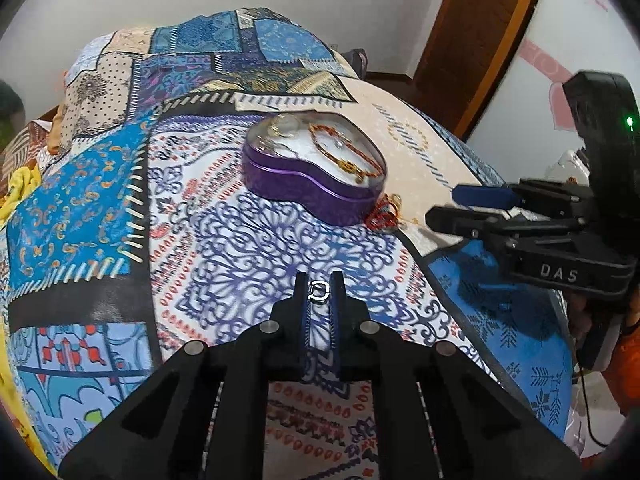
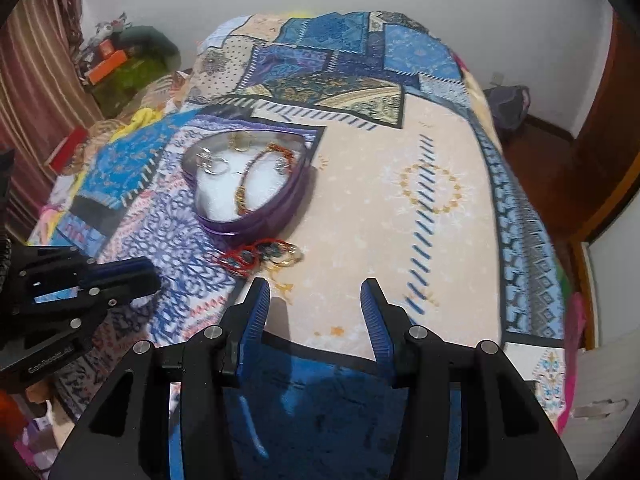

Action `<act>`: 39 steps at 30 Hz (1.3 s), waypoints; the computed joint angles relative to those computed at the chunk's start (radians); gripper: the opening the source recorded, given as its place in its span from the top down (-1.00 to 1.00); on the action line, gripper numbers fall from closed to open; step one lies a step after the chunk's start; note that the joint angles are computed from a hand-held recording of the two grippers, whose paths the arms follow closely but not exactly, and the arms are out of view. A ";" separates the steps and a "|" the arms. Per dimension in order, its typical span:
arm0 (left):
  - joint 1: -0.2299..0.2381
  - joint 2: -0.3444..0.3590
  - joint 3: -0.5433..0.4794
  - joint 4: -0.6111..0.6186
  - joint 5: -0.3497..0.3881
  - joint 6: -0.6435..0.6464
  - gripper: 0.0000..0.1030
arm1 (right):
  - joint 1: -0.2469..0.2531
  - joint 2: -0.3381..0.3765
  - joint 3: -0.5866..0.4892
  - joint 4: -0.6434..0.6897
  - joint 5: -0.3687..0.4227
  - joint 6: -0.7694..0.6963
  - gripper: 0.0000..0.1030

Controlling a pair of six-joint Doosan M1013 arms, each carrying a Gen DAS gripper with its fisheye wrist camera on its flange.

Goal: Organize jewelry
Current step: 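Close the right gripper on the red bracelet beside the tin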

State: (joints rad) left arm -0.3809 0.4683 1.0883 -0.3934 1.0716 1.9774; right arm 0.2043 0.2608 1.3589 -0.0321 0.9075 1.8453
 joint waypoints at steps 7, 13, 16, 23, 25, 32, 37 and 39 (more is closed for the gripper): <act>0.015 -0.003 -0.004 -0.017 -0.016 -0.009 0.84 | 0.010 0.022 -0.027 0.061 -0.013 -0.083 0.15; 0.022 0.000 -0.007 -0.034 -0.015 -0.012 0.84 | 0.018 0.051 -0.067 0.078 0.021 -0.124 0.15; 0.023 0.001 -0.006 -0.037 -0.016 -0.013 0.84 | 0.020 0.061 -0.077 0.080 0.034 -0.135 0.15; 0.025 0.004 -0.005 -0.036 -0.019 -0.022 0.84 | 0.016 0.067 -0.085 0.089 0.039 -0.135 0.18; 0.025 0.004 -0.005 -0.036 -0.019 -0.024 0.84 | 0.013 0.069 -0.086 0.105 0.040 -0.139 0.34; 0.025 0.000 -0.001 -0.033 -0.027 -0.029 0.84 | -0.005 0.067 -0.076 0.183 0.035 -0.164 0.62; 0.022 -0.008 0.005 -0.024 -0.033 -0.028 0.84 | 0.002 0.053 -0.062 0.164 0.001 -0.168 0.63; 0.022 -0.011 0.006 -0.021 -0.035 -0.030 0.84 | 0.010 0.045 -0.056 0.143 -0.015 -0.167 0.63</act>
